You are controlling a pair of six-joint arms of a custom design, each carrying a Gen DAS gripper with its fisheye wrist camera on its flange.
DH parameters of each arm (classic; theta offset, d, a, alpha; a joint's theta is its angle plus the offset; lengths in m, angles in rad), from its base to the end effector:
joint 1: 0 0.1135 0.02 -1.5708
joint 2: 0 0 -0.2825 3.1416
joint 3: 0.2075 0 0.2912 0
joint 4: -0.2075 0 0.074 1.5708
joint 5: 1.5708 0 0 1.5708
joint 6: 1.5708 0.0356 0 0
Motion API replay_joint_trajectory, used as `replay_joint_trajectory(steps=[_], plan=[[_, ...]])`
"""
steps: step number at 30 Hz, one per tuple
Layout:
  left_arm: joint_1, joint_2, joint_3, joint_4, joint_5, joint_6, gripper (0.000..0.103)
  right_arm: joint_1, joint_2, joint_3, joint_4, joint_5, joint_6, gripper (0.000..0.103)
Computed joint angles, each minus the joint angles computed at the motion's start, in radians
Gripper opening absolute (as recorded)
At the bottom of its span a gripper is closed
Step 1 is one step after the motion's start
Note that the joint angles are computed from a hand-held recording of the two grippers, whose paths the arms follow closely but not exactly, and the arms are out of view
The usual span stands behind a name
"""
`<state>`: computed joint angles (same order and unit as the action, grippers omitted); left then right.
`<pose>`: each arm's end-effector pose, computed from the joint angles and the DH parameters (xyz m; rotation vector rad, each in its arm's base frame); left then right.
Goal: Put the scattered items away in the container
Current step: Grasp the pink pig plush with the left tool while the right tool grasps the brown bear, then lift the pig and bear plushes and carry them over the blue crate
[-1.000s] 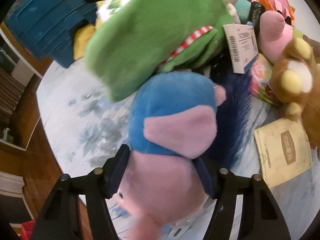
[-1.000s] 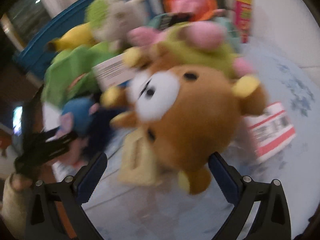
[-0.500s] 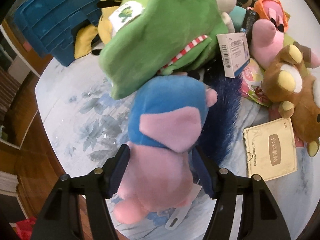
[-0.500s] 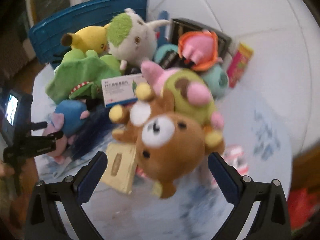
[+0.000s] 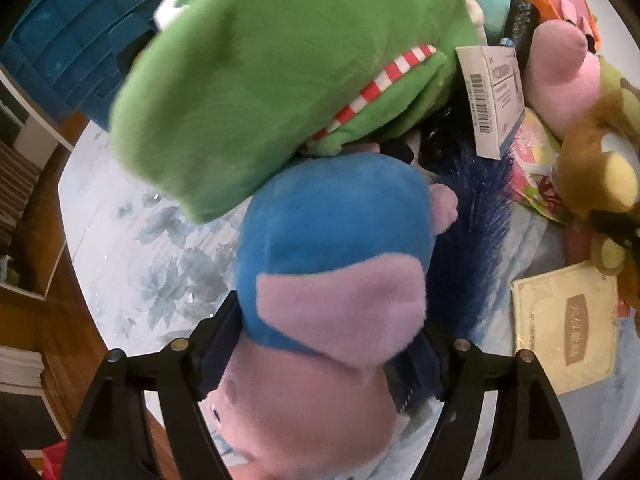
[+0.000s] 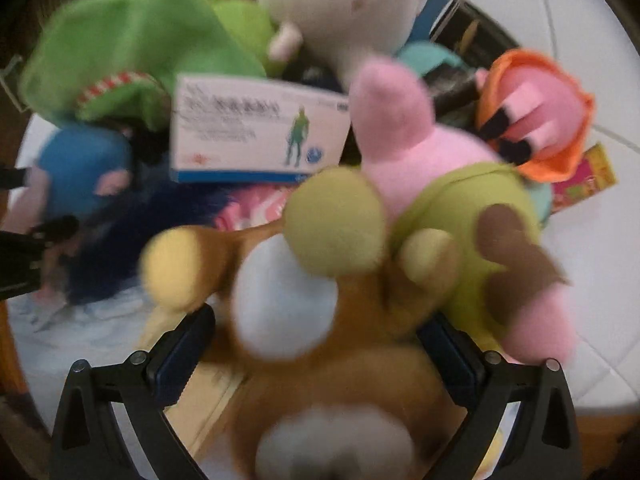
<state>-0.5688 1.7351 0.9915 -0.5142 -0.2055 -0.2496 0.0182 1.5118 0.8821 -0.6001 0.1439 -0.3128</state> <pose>0.2989 -0.1824 0.1399 0.3961 2.7446 0.0882 0.3055 0.0005 0.1732 -0.4290 2.7803 -0.2716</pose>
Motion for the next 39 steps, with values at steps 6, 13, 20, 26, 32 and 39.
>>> replay_joint_trajectory(steps=[6,13,20,26,32,39], plan=[[-0.014,-0.043,-0.013,-0.005,0.001,-0.008,0.063,-0.068,-0.078,-0.056,0.038,-0.078,0.043,0.086],[-0.031,-0.233,-0.073,-0.042,0.024,-0.018,0.062,-0.17,-0.325,-0.135,-0.043,-0.183,0.102,0.08],[-0.079,-0.443,-0.124,-0.096,-0.001,-0.029,0.062,-0.201,-0.55,-0.174,-0.142,-0.218,0.168,0.078],[-0.074,-0.554,-0.111,-0.146,-0.025,-0.018,0.062,-0.124,-0.663,-0.116,-0.245,-0.186,0.253,0.078],[-0.053,-0.655,-0.106,-0.213,-0.043,-0.017,0.062,0.017,-0.704,-0.067,-0.293,-0.122,0.344,0.078],[0.073,-0.757,-0.126,-0.23,0.021,0.055,0.062,0.23,-0.683,-0.013,-0.303,0.005,0.483,0.078]])
